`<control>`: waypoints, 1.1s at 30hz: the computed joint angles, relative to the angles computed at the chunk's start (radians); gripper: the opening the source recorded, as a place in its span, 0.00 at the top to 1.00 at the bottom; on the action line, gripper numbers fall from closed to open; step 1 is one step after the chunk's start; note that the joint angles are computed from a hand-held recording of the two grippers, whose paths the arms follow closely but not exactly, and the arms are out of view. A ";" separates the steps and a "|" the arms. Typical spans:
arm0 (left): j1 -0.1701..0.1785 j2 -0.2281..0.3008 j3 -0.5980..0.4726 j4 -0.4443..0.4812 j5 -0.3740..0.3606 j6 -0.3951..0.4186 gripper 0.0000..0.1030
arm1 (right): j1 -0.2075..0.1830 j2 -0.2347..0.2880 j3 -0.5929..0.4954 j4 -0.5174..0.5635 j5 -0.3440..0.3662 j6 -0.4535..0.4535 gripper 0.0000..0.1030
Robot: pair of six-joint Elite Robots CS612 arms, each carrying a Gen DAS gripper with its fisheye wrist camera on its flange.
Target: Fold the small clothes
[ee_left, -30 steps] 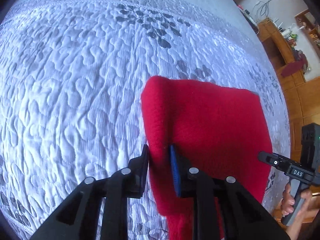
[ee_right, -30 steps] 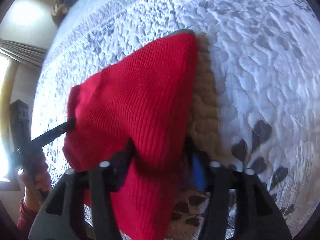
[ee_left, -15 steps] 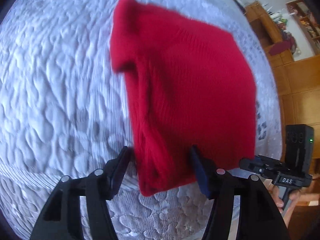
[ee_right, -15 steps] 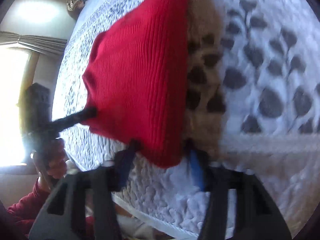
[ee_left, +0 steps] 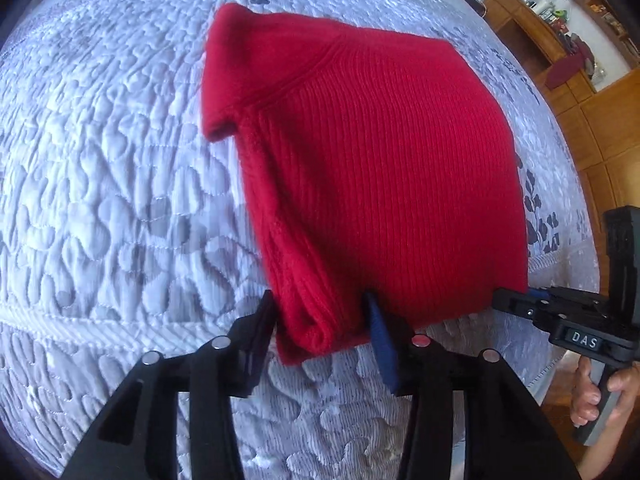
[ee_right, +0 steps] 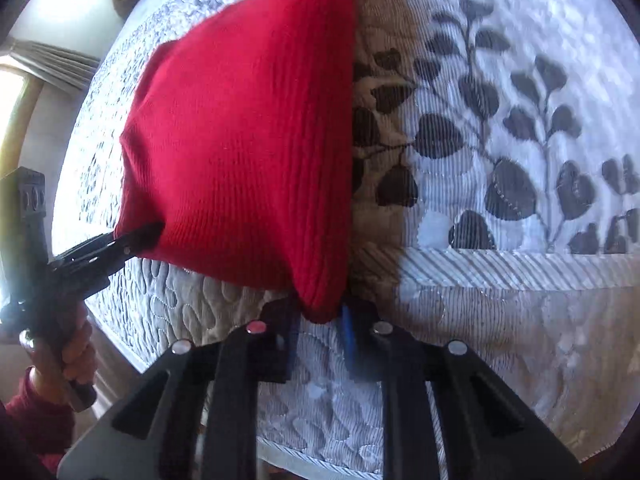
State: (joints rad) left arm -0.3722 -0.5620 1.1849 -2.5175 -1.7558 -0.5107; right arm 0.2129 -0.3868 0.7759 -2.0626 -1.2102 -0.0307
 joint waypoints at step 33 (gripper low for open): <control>-0.111 -0.286 0.335 -0.153 0.469 -0.013 0.24 | 0.075 -0.272 0.397 -0.387 -0.323 0.199 0.07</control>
